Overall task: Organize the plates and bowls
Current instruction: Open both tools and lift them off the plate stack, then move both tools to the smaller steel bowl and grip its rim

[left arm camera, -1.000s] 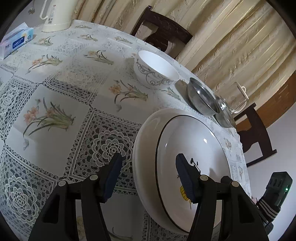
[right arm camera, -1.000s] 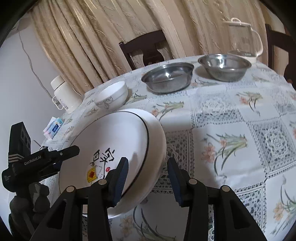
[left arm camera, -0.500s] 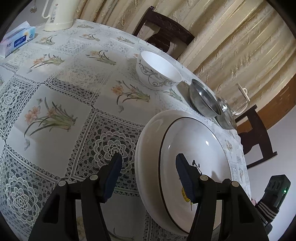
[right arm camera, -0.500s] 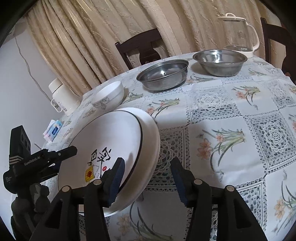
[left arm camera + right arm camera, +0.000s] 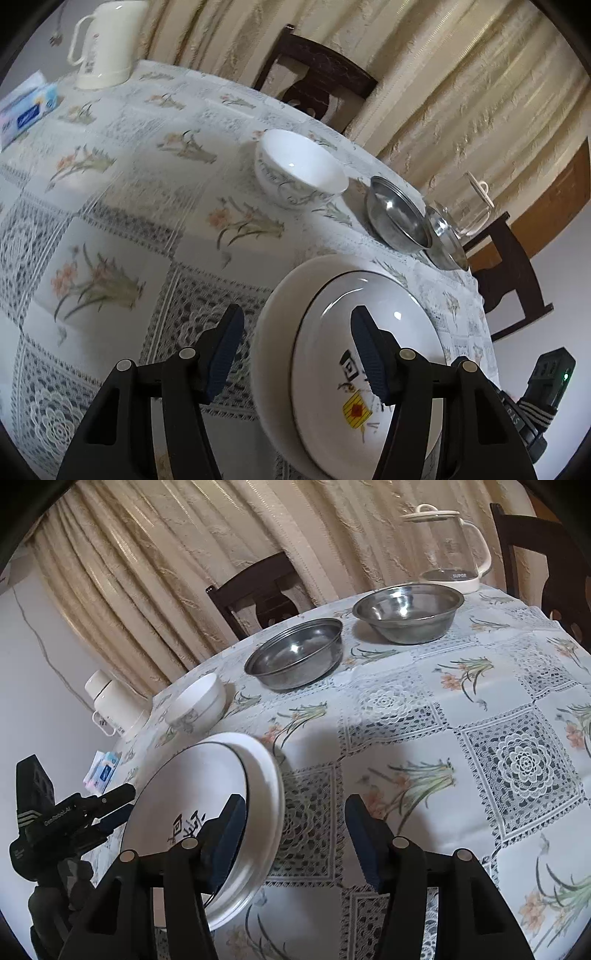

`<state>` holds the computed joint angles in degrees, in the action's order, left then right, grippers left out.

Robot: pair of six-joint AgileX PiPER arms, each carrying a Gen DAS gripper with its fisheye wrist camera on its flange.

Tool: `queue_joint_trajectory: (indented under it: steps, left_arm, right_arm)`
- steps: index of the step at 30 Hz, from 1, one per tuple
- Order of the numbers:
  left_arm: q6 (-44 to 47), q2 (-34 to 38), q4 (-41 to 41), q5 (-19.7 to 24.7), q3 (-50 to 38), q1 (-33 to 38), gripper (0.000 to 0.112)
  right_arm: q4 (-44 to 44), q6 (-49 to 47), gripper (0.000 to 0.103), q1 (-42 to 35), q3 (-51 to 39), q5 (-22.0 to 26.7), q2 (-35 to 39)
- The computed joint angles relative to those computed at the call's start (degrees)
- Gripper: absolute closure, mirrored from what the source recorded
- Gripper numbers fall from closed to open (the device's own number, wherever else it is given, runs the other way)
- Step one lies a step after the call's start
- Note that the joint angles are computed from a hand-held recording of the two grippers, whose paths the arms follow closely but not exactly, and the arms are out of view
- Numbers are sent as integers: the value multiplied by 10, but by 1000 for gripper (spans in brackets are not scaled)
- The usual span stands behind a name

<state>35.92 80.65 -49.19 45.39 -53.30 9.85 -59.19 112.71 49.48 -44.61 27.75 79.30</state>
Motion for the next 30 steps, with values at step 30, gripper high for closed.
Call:
queue_joint_trajectory:
  steps: [30]
  left_arm:
    - [-235, 337, 165, 183, -554, -204, 43]
  right_arm:
    - [318, -386, 35, -213, -84, -123, 40]
